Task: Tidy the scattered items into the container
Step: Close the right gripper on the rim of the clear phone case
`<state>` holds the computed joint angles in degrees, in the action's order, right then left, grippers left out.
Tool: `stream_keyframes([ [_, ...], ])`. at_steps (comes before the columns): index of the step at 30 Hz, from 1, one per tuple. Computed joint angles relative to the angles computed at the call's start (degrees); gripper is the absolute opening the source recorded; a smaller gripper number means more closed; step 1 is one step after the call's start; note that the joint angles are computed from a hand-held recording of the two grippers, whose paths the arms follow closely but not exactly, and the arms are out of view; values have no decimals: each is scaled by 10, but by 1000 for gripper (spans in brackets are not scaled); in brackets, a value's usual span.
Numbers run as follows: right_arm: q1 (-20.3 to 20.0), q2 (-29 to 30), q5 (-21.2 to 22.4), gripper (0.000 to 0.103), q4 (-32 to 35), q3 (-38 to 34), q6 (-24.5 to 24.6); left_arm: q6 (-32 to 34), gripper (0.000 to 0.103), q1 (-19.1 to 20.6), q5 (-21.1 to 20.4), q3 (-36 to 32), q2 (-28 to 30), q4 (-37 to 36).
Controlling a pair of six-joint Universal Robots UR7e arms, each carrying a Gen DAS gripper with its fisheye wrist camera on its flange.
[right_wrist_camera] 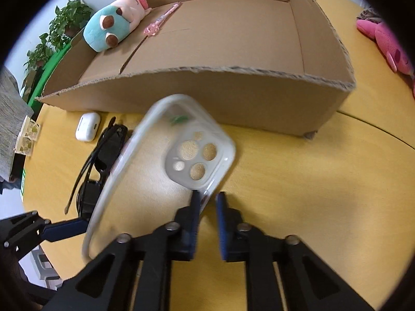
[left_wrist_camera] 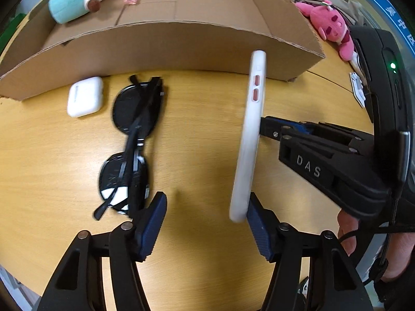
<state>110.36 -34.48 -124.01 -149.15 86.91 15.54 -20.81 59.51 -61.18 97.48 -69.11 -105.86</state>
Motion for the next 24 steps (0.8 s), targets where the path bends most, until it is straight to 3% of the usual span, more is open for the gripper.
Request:
stream_keyframes([
  [3,-2,-8,7,8,-5,11,-10,1,47,-2,-7,1,9,0],
  [7,-7,-12,20,8,-8,15,-7,9,20,-7,-7,5,11,-6],
  [14,-16,-15,48,6,-4,14,16,20,11,-9,-18,2,8,-1],
  [16,-18,-24,57,1,-8,23,24,29,10,-14,-23,3,3,-5],
  [24,-14,-76,100,1,-59,55,43,63,10,-48,-51,-10,-23,-9],
])
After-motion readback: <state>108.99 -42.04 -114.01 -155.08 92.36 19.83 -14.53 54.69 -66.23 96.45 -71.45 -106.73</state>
